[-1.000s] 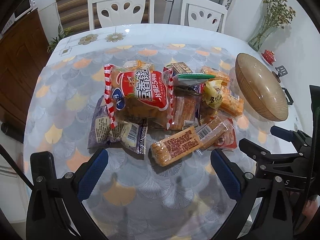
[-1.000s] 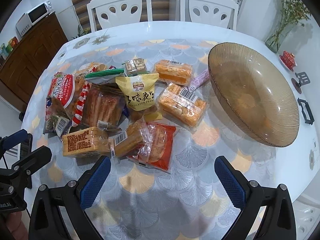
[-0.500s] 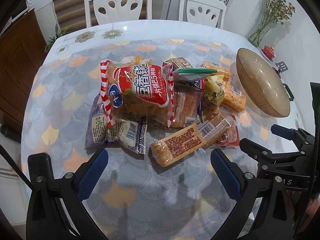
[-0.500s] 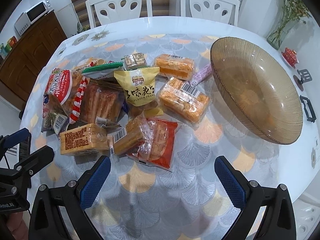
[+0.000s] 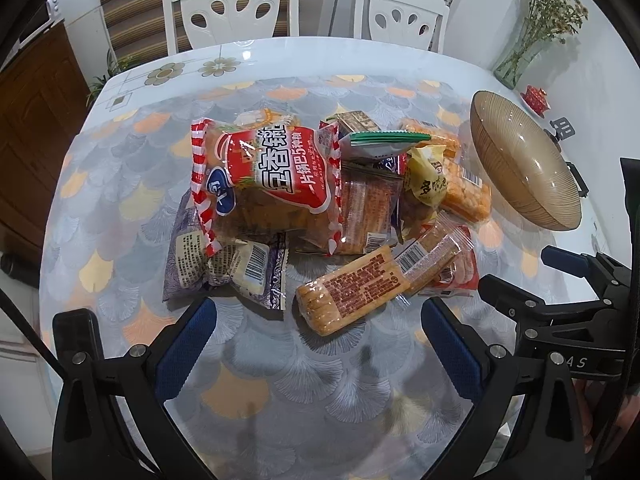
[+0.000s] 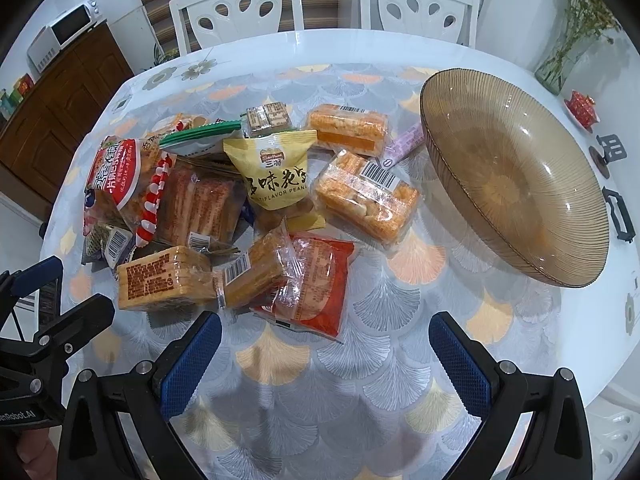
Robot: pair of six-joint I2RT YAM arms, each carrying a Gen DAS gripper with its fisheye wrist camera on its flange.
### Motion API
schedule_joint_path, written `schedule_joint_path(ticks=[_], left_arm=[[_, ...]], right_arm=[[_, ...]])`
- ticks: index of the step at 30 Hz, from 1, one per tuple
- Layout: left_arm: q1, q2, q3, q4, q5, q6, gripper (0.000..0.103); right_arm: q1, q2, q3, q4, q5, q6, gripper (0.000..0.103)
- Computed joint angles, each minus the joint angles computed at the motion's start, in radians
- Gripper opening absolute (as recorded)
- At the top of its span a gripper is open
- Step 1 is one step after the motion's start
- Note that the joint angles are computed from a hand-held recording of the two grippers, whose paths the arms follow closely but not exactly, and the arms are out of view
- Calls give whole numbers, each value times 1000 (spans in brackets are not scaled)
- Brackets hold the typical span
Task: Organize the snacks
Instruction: 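Move both tools toward the snack pile on the table, then grasp the square bread loaf with the left gripper while the right grasps the orange cake pack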
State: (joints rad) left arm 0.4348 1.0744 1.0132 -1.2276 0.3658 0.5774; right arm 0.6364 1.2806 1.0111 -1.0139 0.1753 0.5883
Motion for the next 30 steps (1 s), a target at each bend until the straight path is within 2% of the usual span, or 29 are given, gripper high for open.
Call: schedule_joint_path(ticks=[5, 9, 11, 14, 19, 20, 22, 24, 27, 30], left_arm=[[25, 6, -21, -1, 47, 70, 100], [52, 70, -15, -40, 122, 185, 98], [30, 77, -27, -18, 124, 187, 98], [-19, 95, -45, 38, 100, 155, 96], [-82, 109, -82, 110, 64, 117, 93], [-90, 110, -88, 118, 59, 115, 85], [-97, 128, -95, 117, 56, 115, 82], [-89, 155, -94, 102, 68, 123, 74], [-92, 132, -112, 105, 61, 118, 69], [-69, 133, -105, 60, 75, 150, 64]], right_arm=[[-49, -17, -19, 5, -1, -41, 103], [-136, -44, -67, 44, -107, -96, 103], [-158, -46, -86, 66, -155, -112, 103], [-153, -20, -95, 89, -169, -120, 102], [-179, 55, -108, 145, -231, -143, 92], [-181, 73, -111, 159, -241, -143, 91], [-180, 99, -111, 173, -246, -143, 87], [-171, 128, -104, 187, -241, -148, 85], [-159, 161, -97, 204, -230, -152, 74], [-160, 148, -108, 219, -242, -154, 60]])
